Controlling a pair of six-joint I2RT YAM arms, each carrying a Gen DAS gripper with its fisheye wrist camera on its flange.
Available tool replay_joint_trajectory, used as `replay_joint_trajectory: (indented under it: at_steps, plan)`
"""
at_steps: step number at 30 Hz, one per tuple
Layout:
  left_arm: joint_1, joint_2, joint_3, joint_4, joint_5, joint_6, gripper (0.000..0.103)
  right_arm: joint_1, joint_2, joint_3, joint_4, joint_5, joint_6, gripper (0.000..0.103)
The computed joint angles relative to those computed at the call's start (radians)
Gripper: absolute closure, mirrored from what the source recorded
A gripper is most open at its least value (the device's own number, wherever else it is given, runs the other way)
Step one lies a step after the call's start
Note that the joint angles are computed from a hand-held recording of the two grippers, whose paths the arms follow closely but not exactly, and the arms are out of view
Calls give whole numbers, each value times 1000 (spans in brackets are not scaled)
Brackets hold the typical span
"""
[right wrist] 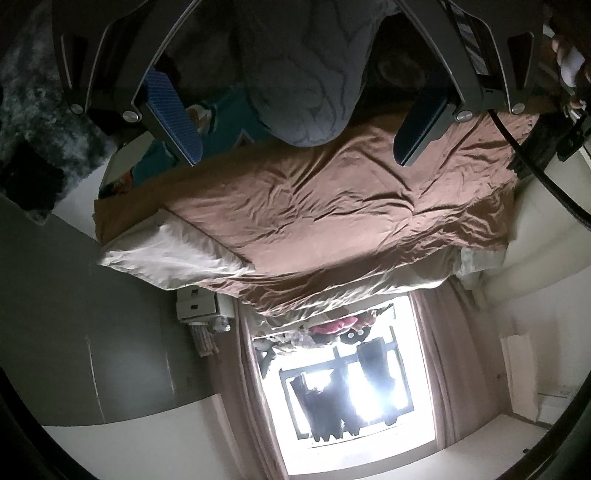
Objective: Fold large clothes
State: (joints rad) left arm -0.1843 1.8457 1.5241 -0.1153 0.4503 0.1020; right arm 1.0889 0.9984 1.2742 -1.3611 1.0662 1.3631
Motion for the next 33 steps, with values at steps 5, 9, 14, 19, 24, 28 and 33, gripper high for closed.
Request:
replay_joint_trajectory:
  at_steps: [5,9,14,19,24,28,33]
  plan:
    - [4,-1,-11,31,-13,-3,0,19,16,-35,35,20,17,0]
    - [3,1,-6,28,-15,-1,0,7,16,-56,90,2,-14,0]
    - [2,6,3,23,-14,2,0,33,38,-44,70,16,35,0]
    - [5,5,1,16,-20,-10,0,48,64,-23,28,16,78,0]
    - [1,-4,-8,16,-25,-4,0,59,74,-1,2,25,99,0]
    - [4,-8,-11,19,-17,-7,0,67,82,15,-31,32,128,0]
    - [5,-13,-16,19,-18,-7,0,55,68,8,-11,19,106,0]
